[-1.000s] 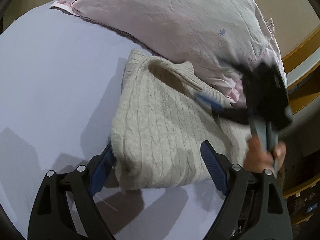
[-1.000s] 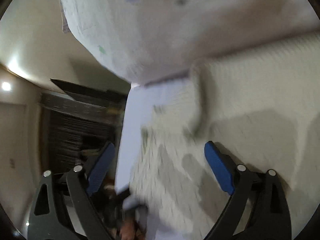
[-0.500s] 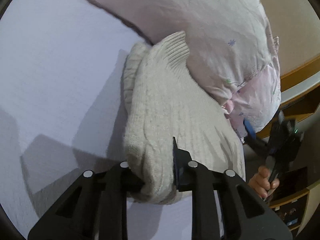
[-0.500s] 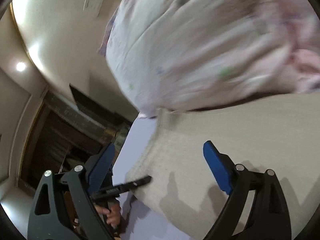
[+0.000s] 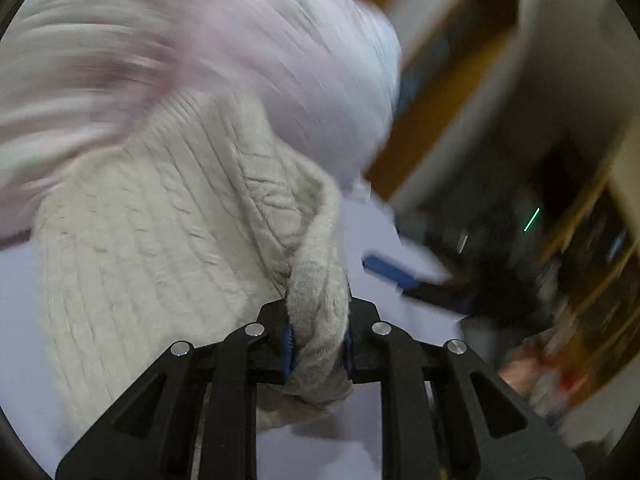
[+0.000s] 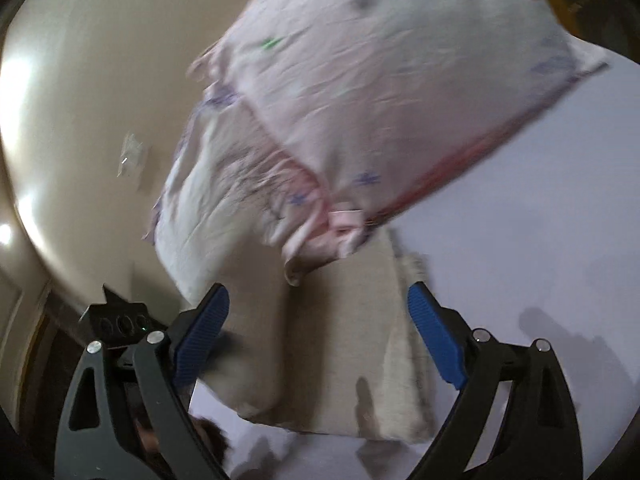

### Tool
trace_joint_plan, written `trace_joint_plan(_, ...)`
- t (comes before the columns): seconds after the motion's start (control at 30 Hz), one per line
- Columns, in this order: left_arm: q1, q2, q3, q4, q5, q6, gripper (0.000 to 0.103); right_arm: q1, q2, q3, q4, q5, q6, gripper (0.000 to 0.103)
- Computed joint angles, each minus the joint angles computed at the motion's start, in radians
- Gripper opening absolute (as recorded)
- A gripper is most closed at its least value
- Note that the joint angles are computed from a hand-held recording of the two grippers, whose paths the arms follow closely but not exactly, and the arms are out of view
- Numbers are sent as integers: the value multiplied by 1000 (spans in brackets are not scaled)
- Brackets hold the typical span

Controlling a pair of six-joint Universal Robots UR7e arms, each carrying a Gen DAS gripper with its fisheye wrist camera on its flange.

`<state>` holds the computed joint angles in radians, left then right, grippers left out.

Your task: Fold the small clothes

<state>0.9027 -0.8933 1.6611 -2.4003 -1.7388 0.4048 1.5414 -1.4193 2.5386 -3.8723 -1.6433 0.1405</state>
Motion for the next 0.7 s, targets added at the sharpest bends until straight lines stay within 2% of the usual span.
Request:
trace_joint_plan(0.03, -20, 9, 23, -18, 23, 8, 18, -14, -13, 2, 19, -4, 8, 90)
trace_joint_plan(0.07, -34, 17, 36, 1, 13, 8, 18, -30, -33, 5, 48, 3, 10, 90)
trace_joint_plan(0.13, -13, 5, 28, 69, -75, 4, 18, -47, -72, -3, 137, 14, 10, 91)
trace_joint_plan(0.17, -4, -12, 37, 47, -84, 1, 20, -55, -84, -5, 171, 23, 6, 93)
trace_joint_plan(0.2, 15, -45, 57, -8, -90, -6, 25, -62, -90, -10, 209, 26, 2, 96)
trace_joint_plan(0.27, 59, -96, 73, -83, -90, -33, 57, -71, -92, -38, 304, 9, 6, 96)
trace_joint_plan(0.3, 76, -116, 82, -133, -64, -60, 63, -70, -86, -48, 333, 3, 9, 96)
trace_joint_plan(0.33, 90, -132, 90, -190, 4, -81, 70, -67, -76, -69, 378, -20, 18, 96)
trace_joint_plan(0.37, 93, -132, 85, -208, 59, -88, 71, -63, -63, -85, 399, -44, 32, 96)
trace_joint_plan(0.43, 105, -120, 61, -188, 169, -115, 76, -72, -49, -87, 387, -76, 51, 96)
trace_joint_plan(0.47, 117, -103, 34, -139, 193, -141, 76, -78, -45, -86, 381, -73, 54, 96)
trace_joint_plan(0.53, 129, -76, 3, -55, 207, -180, 77, -98, -46, -88, 407, -47, 57, 96)
trace_joint_plan(0.63, 129, -58, 0, -13, 199, -199, 79, -111, -32, -112, 470, -31, 60, 95)
trace_joint_plan(0.7, 132, -50, -3, -3, 186, -201, 83, -106, -12, -130, 460, -30, 34, 88)
